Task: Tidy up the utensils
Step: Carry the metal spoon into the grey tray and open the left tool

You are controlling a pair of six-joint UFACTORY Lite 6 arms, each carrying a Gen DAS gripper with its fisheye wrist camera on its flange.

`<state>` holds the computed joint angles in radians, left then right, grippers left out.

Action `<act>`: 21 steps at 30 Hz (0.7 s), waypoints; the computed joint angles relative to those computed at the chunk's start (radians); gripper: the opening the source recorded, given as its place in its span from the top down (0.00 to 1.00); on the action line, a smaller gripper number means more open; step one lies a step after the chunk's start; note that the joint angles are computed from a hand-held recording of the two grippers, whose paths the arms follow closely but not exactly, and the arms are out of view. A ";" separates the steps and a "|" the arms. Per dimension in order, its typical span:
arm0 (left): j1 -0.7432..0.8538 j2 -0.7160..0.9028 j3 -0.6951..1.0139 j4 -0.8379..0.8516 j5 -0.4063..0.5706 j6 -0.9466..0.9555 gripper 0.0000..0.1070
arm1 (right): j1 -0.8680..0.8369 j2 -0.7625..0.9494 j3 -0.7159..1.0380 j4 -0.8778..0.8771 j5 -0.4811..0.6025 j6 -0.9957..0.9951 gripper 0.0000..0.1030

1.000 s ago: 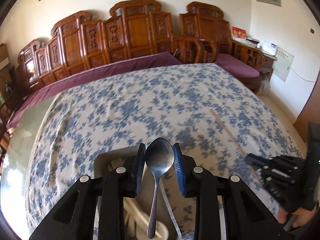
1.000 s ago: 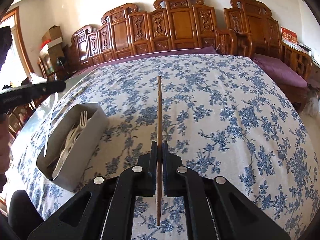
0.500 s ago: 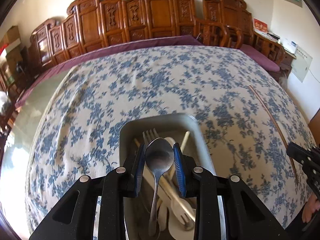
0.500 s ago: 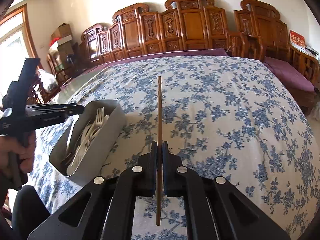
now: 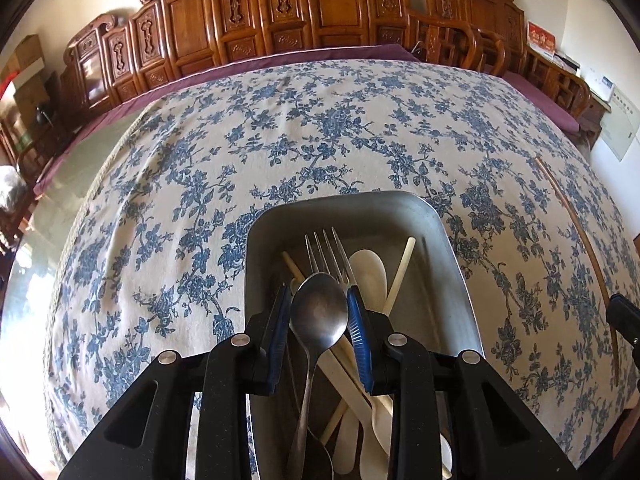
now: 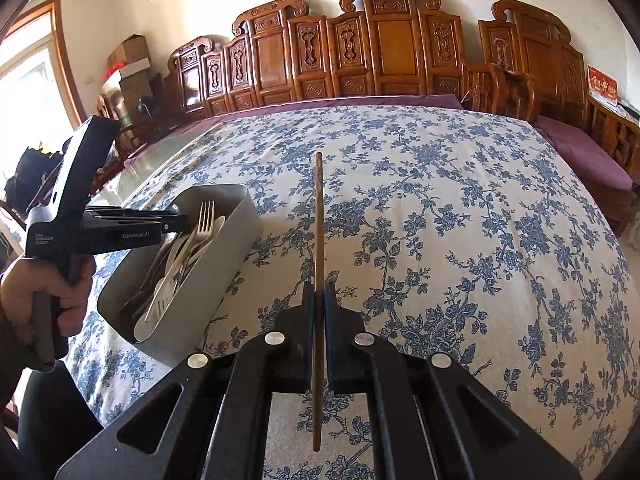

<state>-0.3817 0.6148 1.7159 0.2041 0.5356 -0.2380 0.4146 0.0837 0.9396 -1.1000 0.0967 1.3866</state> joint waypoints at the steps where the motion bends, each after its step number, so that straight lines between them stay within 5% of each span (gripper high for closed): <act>1: 0.000 -0.002 -0.003 0.000 0.001 0.001 0.75 | -0.001 -0.001 -0.001 -0.001 0.000 0.000 0.94; 9: 0.005 -0.120 -0.119 -0.016 -0.028 0.027 0.69 | 0.037 -0.003 0.007 -0.029 0.036 0.045 0.94; 21: 0.031 -0.383 -0.324 -0.071 -0.029 0.116 0.67 | 0.155 -0.042 0.069 0.184 0.137 -0.105 0.94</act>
